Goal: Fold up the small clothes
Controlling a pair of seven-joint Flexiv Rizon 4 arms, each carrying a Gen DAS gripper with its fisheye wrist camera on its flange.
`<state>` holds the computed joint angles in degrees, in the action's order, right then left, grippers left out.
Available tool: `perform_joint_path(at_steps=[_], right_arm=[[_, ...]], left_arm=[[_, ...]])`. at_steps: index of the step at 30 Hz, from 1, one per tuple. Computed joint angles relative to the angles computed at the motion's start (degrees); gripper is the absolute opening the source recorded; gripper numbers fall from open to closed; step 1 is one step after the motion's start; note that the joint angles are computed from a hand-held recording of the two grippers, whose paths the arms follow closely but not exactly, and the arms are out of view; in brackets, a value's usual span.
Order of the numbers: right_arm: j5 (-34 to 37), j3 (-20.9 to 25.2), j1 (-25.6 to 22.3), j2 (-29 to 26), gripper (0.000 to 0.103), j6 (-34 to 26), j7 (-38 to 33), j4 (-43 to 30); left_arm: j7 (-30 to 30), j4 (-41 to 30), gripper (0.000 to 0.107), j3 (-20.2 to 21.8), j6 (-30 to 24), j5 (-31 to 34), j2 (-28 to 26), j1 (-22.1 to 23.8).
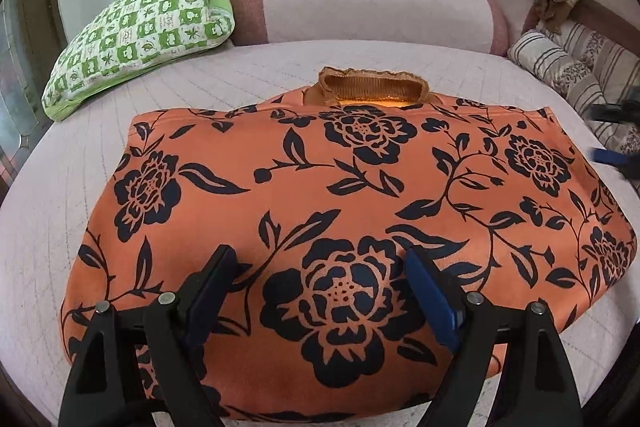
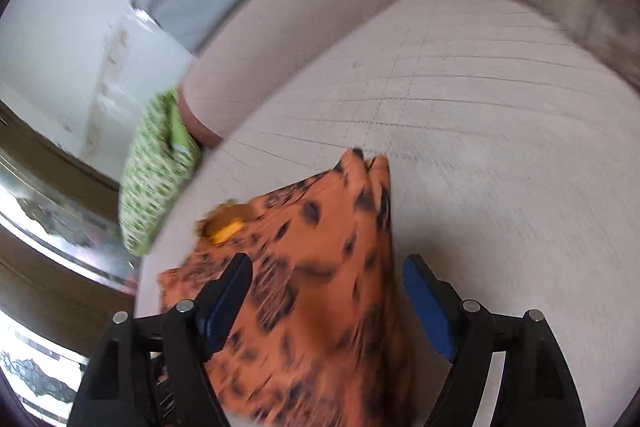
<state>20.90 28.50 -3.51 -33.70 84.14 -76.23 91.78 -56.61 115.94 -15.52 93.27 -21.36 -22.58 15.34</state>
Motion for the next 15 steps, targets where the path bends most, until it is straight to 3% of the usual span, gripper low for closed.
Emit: perform_joint_path(at_steps=[3,4,5,6,7,10,11,12,13,15], right_arm=[[-3.0,-2.8,1.4,-5.4,0.073,-8.2,1.2,-8.1],[-2.8,-2.5,1.2,-6.7,0.063,-10.0,0.3,-10.1],[-2.9,-2.4,1.6,-8.0,0.033,-11.1,-1.0,-11.9],[-3.2,-3.3,2.4,-8.2,0.018,-12.7,-1.1,-12.9],[-3.9,-3.9,3.0,-8.3,0.015,-14.0,-0.5,-13.5],[-5.7,-10.6,9.0,-3.9,0.013,-5.9,1.1,-8.3],[-7.5,-13.9,11.4,-3.6,0.013,-4.8,4.6,-7.2],[-8.7,-15.4,12.1,-4.7,0.013,-7.4,7.7,-8.0],[-10.1,-15.1,11.5,-6.2,0.015,-10.0,10.0,-8.9],[-8.9,-14.2,11.0,-6.2,0.024,-6.9,10.0,-8.0]], left_arm=[[1.1,1.0,0.086,-4.2,0.8,-0.9,-0.1,3.7],[1.2,1.0,0.087,-4.8,0.9,-1.0,-0.1,4.2],[1.1,1.0,0.087,-5.3,1.1,-1.0,-0.3,4.5],[1.0,0.9,0.088,-5.2,1.1,-0.9,-0.4,4.4],[0.9,0.9,0.088,-5.5,1.1,-0.8,-0.4,4.7],[0.7,1.1,0.089,-7.1,1.4,-0.9,-0.6,6.0],[0.4,0.9,0.089,-6.6,1.5,-0.6,-0.7,5.5],[0.2,0.7,0.089,-5.9,1.6,-0.2,-0.9,4.9],[0.1,0.5,0.089,-5.1,1.4,0.4,-0.9,4.4],[0.6,1.3,0.089,-7.6,1.7,0.2,-0.6,6.8]])
